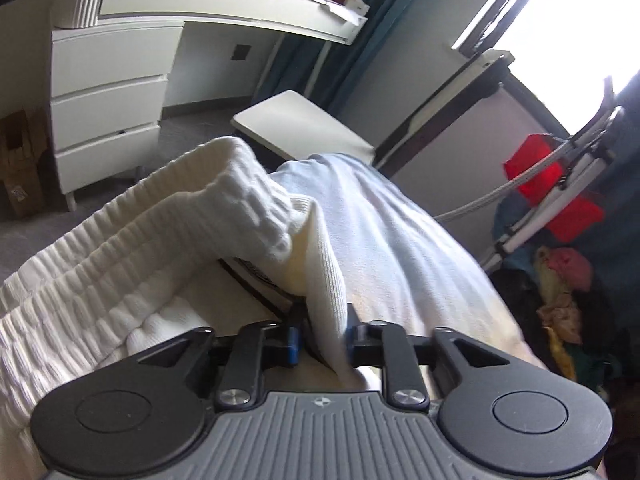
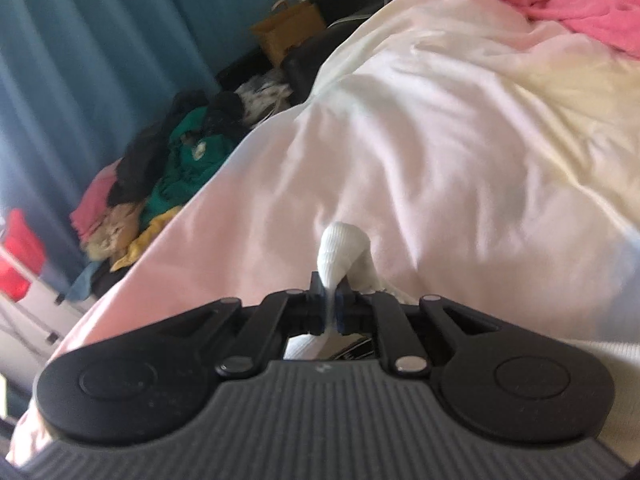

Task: Fold clothes

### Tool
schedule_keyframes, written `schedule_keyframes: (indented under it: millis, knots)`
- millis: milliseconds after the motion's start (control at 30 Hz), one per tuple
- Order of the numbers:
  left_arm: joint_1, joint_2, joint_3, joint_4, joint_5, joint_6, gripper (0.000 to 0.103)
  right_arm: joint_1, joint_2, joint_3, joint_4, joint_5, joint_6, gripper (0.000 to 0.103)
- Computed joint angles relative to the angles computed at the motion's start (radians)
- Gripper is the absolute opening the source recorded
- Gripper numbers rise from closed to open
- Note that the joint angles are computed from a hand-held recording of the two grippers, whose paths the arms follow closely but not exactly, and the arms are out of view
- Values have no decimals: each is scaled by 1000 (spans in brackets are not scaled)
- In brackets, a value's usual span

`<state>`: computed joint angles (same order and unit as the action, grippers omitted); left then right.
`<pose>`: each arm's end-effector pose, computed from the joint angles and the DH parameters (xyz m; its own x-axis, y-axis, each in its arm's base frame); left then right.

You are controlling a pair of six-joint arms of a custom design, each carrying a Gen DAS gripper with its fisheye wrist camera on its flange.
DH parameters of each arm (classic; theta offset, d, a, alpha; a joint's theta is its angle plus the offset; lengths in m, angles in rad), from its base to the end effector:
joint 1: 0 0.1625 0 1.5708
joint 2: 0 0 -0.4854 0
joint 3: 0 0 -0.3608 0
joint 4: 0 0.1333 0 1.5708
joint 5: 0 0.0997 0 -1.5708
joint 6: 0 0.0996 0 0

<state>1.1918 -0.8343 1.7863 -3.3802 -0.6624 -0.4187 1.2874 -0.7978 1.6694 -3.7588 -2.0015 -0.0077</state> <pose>-0.0425 -0.6794 0.2635 -0.8220 -0.5454 -0.1640 -0.1008 0.4228 -0.9006 -0.1032 -0.6822 0.3075 -0.7600 0.6402 0.1125 0.0645 0.2466 -0.9670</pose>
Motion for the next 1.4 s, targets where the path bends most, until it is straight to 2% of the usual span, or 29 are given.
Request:
schedule_keyframes:
  millis: [33,100,167,233,367,467,500,567,667,700,800,867,967,1033,1100,1133,1167,1200,1233,1333,1400]
  knots:
    - [-6,-24,36,-21,-21,3,40,-5,-26,31,10,28,13,13]
    - [-22,-77,116,-64,-53,12,50,-14,-77,100,-2,84,37,24]
    - [-52,-139,217,-106,-61,9,52,-22,-122,188,-79,131,55,49]
    - [-88,-198,306,-139,-45,16,55,-31,-167,284,-156,181,87,58]
    - [-146,-322,472,-194,-16,25,68,-70,-254,486,-275,284,214,67]
    - [-174,-397,605,-233,-21,-87,78,-155,-275,659,-422,452,348,69]
    - [-164,-419,643,-248,-46,-130,78,-189,-268,708,-465,503,384,69]
    - [-129,-437,697,-280,-114,-206,78,-244,-258,769,-473,576,416,69]
    - [-37,-401,712,-364,-249,-257,78,-293,-228,793,-469,637,425,69]
    - [-13,-374,707,-406,-276,-249,78,-294,-213,786,-483,641,422,69]
    - [-1,-264,666,-532,-211,-191,76,-285,-167,735,-500,646,417,69]
    - [37,-209,604,-549,-251,-157,75,-274,-139,678,-483,641,416,69]
    - [70,-133,507,-554,-244,-136,75,-226,-89,572,-458,536,393,68]
    - [67,-103,464,-567,-195,-152,74,-202,-44,503,-494,474,383,69]
    - [56,-90,428,-543,-126,-194,63,-186,-18,442,-507,431,396,69]
    - [49,-91,411,-515,-96,-199,52,-182,-15,420,-497,416,414,63]
    - [42,-96,395,-482,-69,-198,40,-178,-17,406,-484,399,436,49]
    - [35,-103,385,-452,-48,-184,32,-176,-24,399,-465,389,439,41]
    - [28,-113,377,-423,-30,-164,18,-174,-35,396,-440,384,428,28]
    - [-2,-152,400,-441,-19,-143,11,-178,-75,426,-408,394,368,18]
    - [-42,-199,434,-416,10,-127,10,-185,-104,471,-427,426,353,16]
